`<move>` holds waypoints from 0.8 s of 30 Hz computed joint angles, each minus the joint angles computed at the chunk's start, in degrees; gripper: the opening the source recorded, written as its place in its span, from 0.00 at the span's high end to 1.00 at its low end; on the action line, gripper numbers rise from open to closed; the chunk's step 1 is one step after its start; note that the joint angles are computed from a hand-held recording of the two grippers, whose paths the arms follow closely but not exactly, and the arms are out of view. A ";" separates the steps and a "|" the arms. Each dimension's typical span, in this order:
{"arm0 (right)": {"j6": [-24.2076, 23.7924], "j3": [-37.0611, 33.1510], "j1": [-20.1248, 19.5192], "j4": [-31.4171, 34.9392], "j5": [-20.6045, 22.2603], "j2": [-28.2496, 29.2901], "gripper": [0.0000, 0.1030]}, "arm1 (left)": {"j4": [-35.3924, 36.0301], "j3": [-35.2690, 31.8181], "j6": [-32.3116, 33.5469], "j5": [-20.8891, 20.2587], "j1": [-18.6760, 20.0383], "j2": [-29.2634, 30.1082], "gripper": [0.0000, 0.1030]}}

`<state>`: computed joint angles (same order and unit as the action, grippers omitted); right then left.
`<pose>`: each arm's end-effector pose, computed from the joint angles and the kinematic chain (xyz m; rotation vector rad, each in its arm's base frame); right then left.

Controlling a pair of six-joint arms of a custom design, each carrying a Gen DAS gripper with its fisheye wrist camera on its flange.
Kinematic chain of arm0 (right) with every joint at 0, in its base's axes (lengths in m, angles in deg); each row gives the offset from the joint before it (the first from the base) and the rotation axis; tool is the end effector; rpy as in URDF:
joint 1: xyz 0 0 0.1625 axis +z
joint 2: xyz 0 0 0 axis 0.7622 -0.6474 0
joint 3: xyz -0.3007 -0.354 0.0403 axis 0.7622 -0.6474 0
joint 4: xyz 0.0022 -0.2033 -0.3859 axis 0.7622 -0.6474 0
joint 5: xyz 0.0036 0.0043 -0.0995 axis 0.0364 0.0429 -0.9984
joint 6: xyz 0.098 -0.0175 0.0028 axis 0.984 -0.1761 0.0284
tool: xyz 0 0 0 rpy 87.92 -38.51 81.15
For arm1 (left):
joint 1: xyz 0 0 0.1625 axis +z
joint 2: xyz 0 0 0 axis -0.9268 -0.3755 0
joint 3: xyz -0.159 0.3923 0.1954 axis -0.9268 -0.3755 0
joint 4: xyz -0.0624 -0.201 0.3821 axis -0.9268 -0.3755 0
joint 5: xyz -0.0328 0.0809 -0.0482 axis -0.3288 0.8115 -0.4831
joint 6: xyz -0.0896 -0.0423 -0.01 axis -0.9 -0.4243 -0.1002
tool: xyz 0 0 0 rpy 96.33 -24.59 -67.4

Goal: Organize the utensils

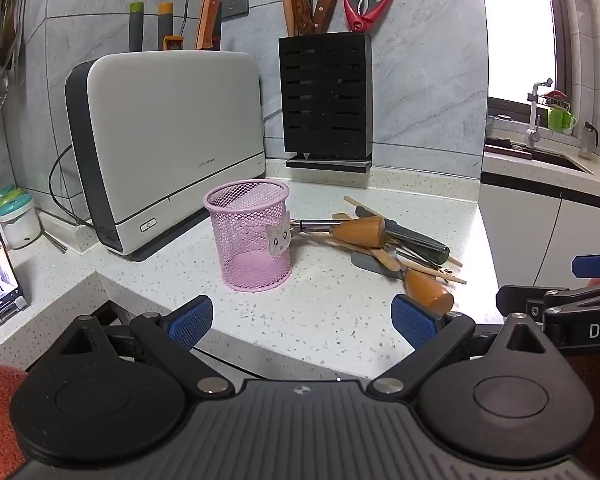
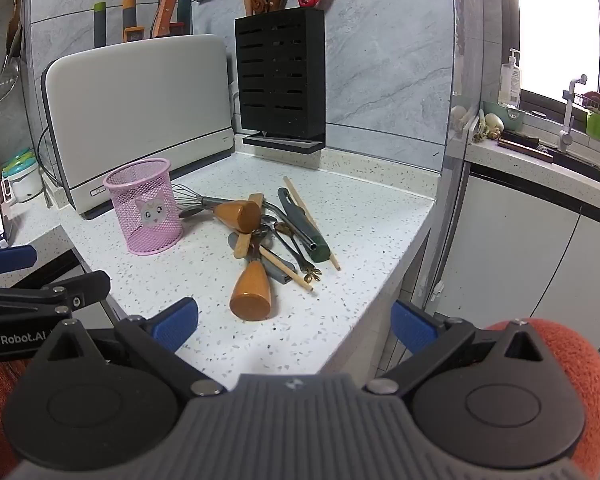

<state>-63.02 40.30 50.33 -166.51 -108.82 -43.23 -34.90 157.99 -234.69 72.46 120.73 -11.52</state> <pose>0.1561 -0.5523 0.2137 -0.0355 -1.9166 1.2755 -0.2868 -0.6656 0.0764 1.2939 2.2674 -0.9646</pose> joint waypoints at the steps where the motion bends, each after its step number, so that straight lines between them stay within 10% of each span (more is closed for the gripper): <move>1: 0.10 0.03 0.00 0.12 -0.01 -0.03 0.03 | 0.02 0.00 -0.01 -0.03 0.00 0.00 0.00; 24: 0.12 -0.09 -0.05 0.56 -0.34 0.09 0.03 | 0.89 -0.37 -0.02 -0.52 -0.09 0.15 0.00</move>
<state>-62.90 40.22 50.28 -165.95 -109.16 -43.14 -34.01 157.62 -234.70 71.94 120.65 -11.37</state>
